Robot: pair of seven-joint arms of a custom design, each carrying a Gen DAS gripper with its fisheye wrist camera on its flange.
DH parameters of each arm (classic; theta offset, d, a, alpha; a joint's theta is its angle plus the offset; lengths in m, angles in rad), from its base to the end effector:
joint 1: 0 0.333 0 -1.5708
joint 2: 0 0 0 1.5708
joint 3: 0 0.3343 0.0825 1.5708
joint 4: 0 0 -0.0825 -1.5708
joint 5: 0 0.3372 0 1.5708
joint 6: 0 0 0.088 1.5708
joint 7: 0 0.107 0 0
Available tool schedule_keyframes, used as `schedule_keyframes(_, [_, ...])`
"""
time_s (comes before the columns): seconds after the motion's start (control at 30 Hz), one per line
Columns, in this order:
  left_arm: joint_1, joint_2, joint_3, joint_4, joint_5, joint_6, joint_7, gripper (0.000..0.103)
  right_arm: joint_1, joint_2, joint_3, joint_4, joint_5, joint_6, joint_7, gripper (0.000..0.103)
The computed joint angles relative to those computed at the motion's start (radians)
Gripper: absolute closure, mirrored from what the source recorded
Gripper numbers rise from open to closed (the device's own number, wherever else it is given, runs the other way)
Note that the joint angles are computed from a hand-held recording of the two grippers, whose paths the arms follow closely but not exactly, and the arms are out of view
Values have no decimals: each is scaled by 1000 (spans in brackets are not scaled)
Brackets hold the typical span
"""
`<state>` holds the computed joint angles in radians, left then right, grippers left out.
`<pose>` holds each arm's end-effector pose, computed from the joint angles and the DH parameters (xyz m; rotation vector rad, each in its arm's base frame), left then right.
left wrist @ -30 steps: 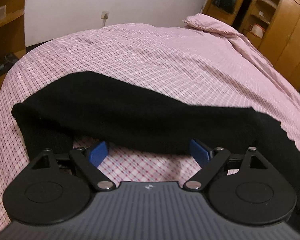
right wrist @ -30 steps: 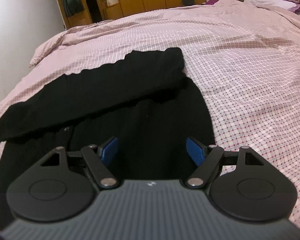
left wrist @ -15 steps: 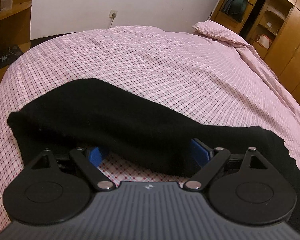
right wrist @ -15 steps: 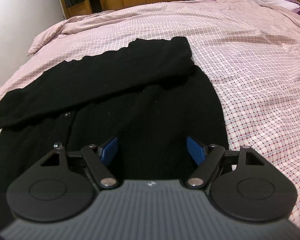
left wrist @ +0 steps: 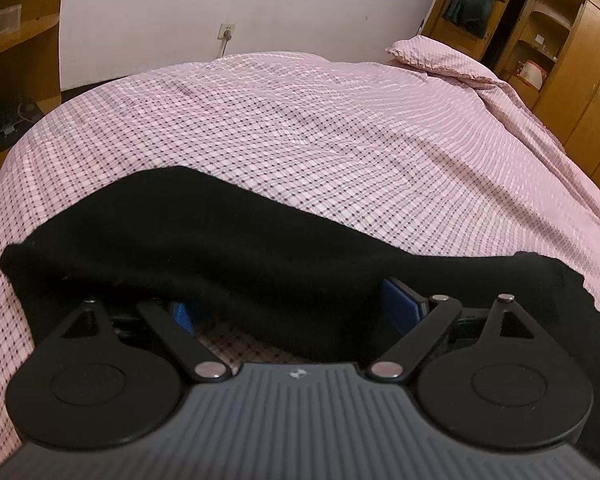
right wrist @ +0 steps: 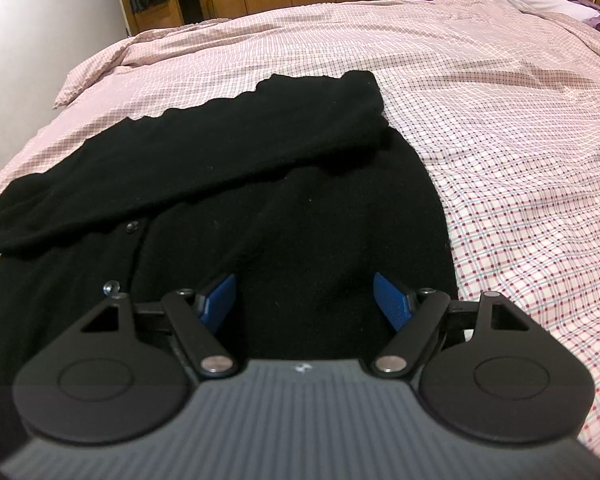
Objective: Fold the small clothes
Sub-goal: 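Close the left tool on the sleeve cuff, then lift the sleeve with the left tool and carry it across the body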
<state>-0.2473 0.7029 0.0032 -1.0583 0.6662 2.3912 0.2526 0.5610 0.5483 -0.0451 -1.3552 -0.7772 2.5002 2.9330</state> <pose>0.7388 -0.1795 0.5191 -2.2204 1.0010 -0.7784 0.6219 0.3680 0.5025 -1.3869 1.9533 -0.7120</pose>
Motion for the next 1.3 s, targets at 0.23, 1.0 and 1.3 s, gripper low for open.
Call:
schedule_keyframes(0.23, [-4, 20, 2, 29, -1, -19, 31, 11, 9, 4, -5, 14, -8, -16, 7, 26])
schedule_keyframes(1.0, [-2, -21, 70, -50, 131, 219, -66, 89, 33, 1, -31, 19, -89, 47, 37, 26])
schedule_keyframes(1.3, [-17, 22, 63, 115, 175, 305, 12, 90, 28, -18, -31, -16, -115, 77, 83, 26])
